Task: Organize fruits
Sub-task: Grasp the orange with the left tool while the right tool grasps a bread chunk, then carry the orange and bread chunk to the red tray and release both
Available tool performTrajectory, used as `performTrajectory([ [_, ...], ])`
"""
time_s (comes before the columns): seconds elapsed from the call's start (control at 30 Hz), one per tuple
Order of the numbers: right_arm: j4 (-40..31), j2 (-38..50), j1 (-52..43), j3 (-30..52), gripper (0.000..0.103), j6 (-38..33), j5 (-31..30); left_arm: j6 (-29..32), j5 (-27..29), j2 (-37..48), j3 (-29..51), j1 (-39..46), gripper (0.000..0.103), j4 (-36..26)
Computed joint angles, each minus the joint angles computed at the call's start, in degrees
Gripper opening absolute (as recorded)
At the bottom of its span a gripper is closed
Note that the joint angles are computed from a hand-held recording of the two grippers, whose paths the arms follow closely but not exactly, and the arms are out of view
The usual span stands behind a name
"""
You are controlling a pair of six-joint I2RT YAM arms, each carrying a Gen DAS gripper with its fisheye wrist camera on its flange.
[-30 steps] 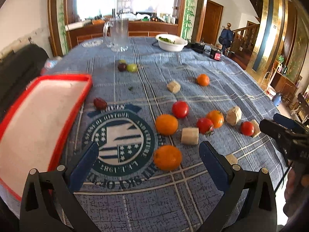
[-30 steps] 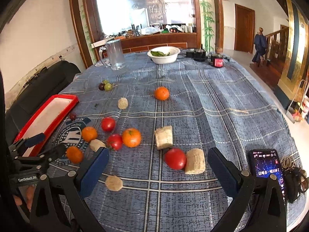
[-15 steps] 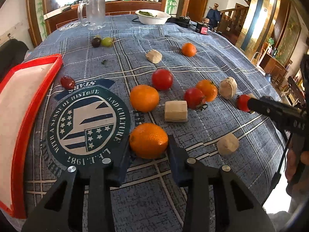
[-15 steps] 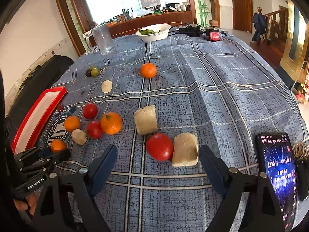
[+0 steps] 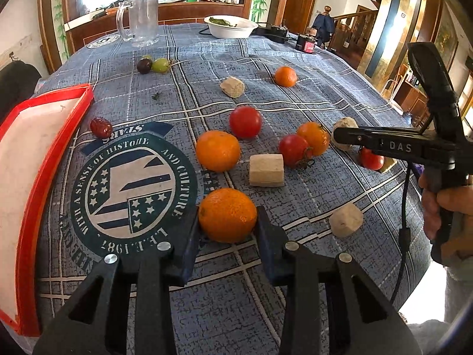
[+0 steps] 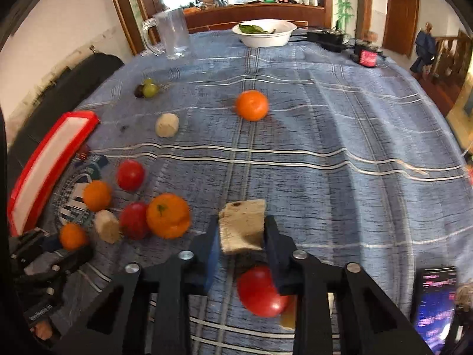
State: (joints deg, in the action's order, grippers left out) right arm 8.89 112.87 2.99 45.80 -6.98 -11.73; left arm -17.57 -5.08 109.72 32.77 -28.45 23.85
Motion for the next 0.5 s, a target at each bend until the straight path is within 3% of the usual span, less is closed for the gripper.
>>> performTrajectory([
  [0.27, -0.3, -6.8, 3.0, -2.3, 0.028, 0.9, 0.5, 0.4, 2.3, -4.9, -3.5, 2.9, 0.033, 2.6],
  [0.5, -4.7, -8.1, 10.5, 4.0, 0.028, 5.2, -2.5, 3.0, 3.9, -16.7, -5.6, 11.3, 0.033, -1.7],
])
